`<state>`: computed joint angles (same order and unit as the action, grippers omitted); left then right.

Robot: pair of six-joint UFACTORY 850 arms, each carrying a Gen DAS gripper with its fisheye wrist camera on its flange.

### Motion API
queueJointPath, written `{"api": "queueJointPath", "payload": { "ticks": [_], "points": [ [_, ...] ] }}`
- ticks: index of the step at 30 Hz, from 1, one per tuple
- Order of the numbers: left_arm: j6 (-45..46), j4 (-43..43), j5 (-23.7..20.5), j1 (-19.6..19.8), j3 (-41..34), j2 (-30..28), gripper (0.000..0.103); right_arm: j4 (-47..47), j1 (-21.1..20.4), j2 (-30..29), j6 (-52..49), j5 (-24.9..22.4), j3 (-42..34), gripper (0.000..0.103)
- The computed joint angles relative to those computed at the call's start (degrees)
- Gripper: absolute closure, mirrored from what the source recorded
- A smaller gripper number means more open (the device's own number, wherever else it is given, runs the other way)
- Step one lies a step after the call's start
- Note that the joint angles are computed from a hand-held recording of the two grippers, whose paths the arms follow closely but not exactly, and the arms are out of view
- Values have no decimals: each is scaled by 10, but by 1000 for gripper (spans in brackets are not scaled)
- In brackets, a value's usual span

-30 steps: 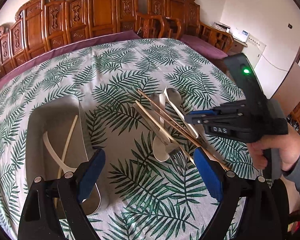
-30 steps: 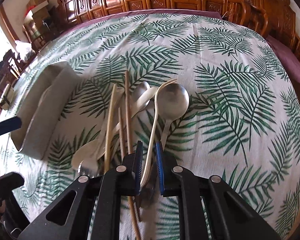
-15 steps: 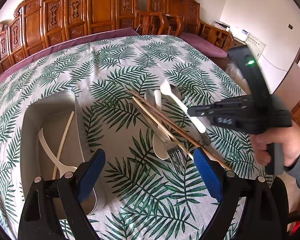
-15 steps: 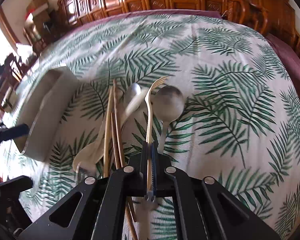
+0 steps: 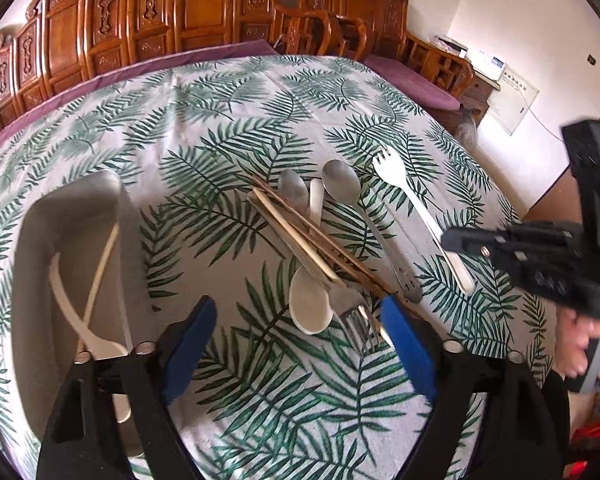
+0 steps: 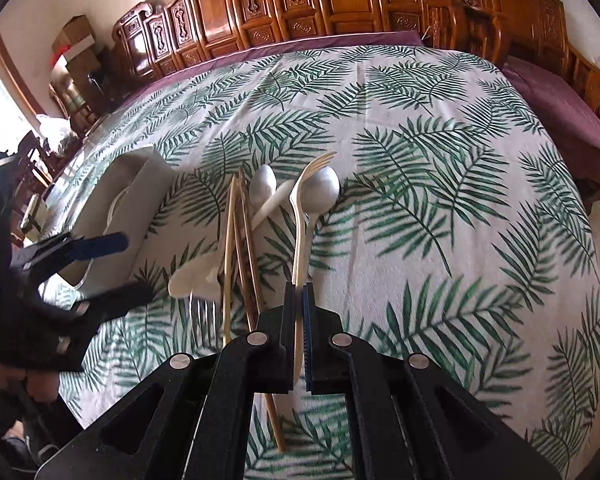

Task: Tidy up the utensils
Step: 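Grasp a metal fork with the left gripper while the right gripper holds the white fork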

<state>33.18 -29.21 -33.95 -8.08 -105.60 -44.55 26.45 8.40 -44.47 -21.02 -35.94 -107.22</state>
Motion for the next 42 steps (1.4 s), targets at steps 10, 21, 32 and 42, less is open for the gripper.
{"api": "queueJointPath", "payload": {
  "ticks": [10, 21, 32, 42],
  "points": [
    [-63, 31, -50, -18, -79, -58, 56, 20, -6, 32, -28, 19, 63, 99],
    [-119, 78, -74, -28, -101, -81, 58, 44, -12, 45, -50, 26, 86, 99],
    [-128, 101, -43, -26, -66, -59, 79, 37, -8, 56, -42, 28, 90, 99],
    [-88, 69, -7, -8, -4, -2, 103, 19, 9, 64, -25, 27, 91, 99]
  ]
}}
